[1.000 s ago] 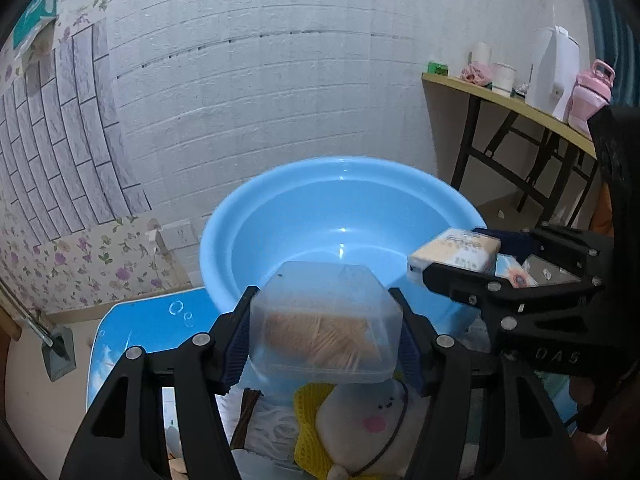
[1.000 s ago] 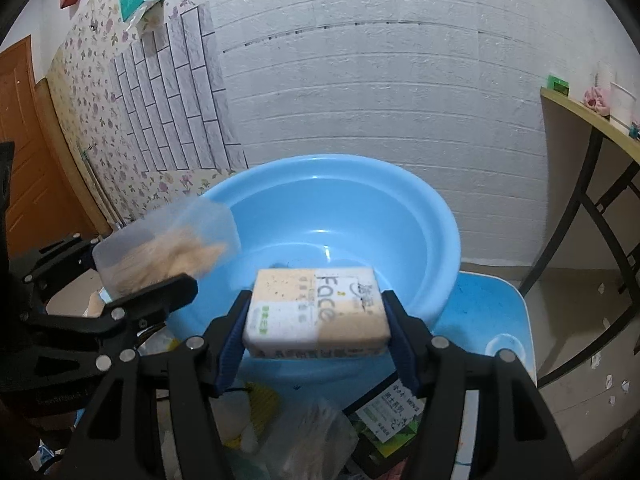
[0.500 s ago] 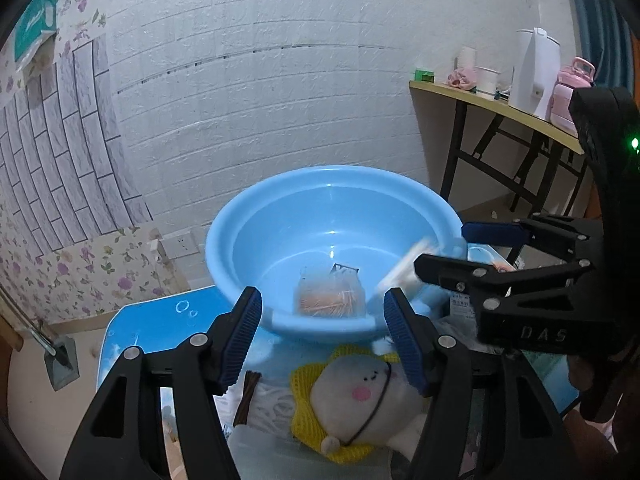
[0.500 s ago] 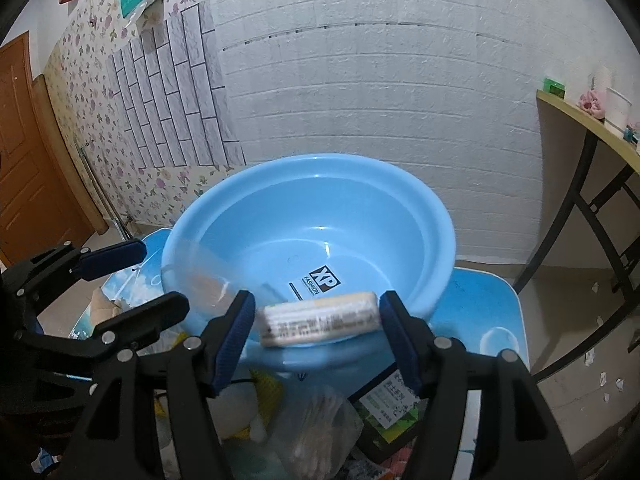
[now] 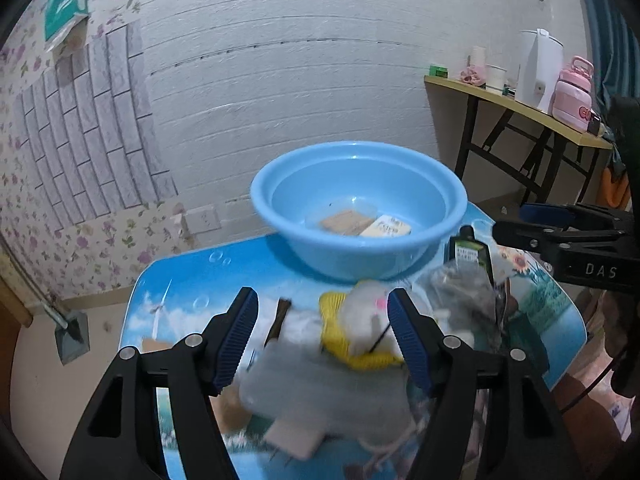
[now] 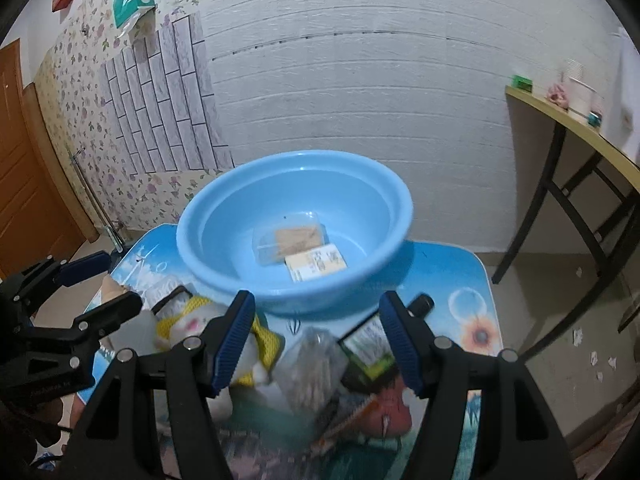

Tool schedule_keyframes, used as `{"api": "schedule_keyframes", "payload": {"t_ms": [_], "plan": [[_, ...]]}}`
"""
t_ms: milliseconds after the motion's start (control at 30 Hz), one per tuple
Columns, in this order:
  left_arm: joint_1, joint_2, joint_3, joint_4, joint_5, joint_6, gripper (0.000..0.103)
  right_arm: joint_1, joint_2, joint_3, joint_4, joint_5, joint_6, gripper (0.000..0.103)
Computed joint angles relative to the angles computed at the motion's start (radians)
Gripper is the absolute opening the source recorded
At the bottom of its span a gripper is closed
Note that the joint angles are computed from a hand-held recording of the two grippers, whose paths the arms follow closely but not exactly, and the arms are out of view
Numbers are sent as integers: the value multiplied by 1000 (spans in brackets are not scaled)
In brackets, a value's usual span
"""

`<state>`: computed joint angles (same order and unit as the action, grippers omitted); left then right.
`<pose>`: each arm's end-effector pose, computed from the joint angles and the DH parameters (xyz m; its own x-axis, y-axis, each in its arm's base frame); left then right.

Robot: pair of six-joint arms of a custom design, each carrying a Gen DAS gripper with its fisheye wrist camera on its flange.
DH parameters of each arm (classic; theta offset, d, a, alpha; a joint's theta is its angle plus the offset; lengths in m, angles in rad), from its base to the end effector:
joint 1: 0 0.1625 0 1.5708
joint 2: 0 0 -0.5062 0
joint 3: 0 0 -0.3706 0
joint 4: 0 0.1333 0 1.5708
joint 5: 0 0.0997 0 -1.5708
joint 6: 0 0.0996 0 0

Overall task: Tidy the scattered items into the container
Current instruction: 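Grasp the white charger plug with the left tool while the right tool grasps the green packet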

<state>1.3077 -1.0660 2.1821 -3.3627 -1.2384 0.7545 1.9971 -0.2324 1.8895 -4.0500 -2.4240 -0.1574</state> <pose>0.0185 -0.5686 0.2615 -0.5647 0.5515 -0.6139 0.8094 0.5155 -0.2814 0.2914 -0.5008 -0.0617 -0.7726 0.1306 0.6213 -0.4076 0.6483 -0.6431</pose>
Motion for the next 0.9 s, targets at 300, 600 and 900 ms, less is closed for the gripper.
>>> {"api": "schedule_keyframes", "payload": {"t_ms": [300,600,900], "plan": [[38,-34,61,-7,20,21,73,11,28,78,20,-34,126,65],[68,-49,71,37,34,1,85,2,44,136,59,-54,238,65],[115,-25,56,34,84,9,85,-19,61,161,86,-63,297,65]]}}
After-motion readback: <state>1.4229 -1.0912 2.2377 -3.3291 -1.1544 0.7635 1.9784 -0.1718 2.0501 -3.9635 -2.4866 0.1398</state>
